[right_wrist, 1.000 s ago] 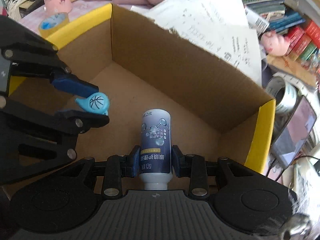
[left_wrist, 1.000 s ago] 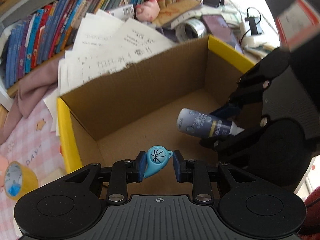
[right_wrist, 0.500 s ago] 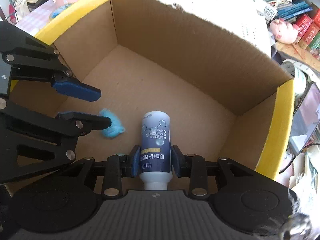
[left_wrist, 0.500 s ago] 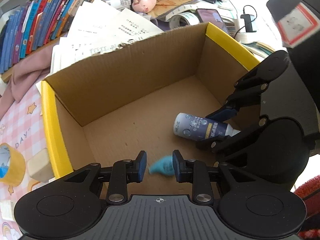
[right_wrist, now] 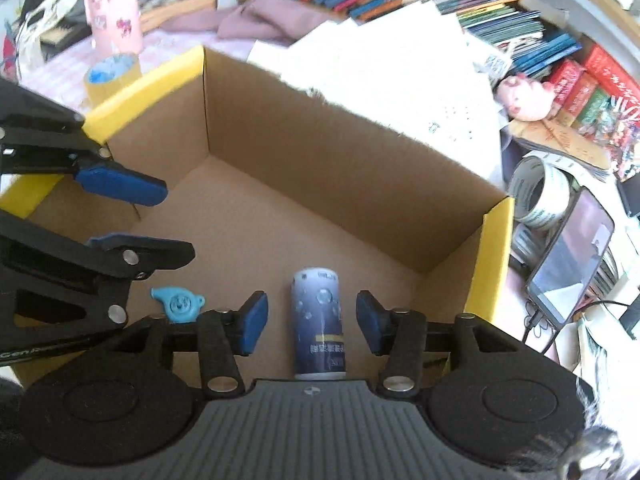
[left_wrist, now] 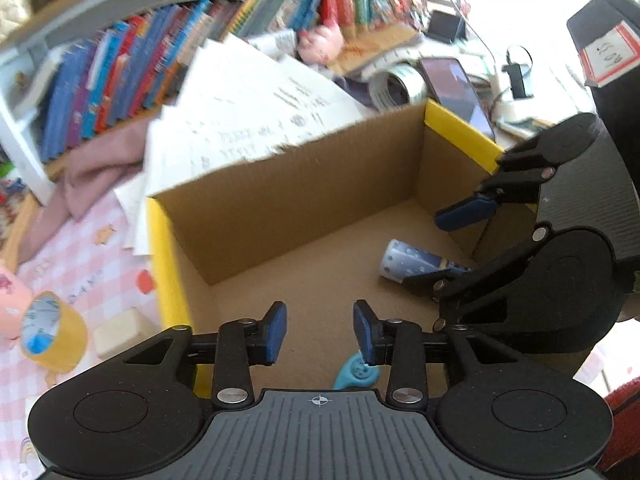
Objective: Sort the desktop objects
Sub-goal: 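Open the left tool dropping the clip while the right tool releases the tube, then withdraw both tools from the box toward the white chargers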
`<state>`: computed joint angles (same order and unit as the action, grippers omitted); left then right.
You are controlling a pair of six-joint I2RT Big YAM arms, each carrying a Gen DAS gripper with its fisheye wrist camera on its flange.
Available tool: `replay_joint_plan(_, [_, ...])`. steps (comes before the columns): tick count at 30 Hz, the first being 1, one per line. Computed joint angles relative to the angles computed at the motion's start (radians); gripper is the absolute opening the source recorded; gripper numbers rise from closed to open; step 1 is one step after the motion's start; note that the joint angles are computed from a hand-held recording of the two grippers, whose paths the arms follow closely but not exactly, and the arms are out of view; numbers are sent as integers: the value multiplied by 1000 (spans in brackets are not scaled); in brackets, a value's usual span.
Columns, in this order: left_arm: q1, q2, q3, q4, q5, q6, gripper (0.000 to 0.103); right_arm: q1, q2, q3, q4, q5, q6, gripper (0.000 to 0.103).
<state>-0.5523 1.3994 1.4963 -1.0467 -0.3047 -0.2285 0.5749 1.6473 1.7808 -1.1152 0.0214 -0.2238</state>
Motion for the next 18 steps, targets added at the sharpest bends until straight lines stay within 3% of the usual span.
replay_joint_plan(1, [-4,-9,-9,10,-35,-13,61,1,-11,-12,12,0,14,50])
replay_joint_plan(5, [7,-78,-64,75,-6,-37,79,0,-30,-10,45,10,104,58])
replay_joint_plan(9, [-10,-129,-103,129,-31,-24,82,6,-82,-50,113,41,202,58])
replay_joint_plan(14, [-29,-215,-174,208,-18,-4,82,49,-174,-139,227,152,318,58])
replay_joint_plan(18, [-34,-286,-226,249,-27,18,82,105,-242,-197,268,268,421,58])
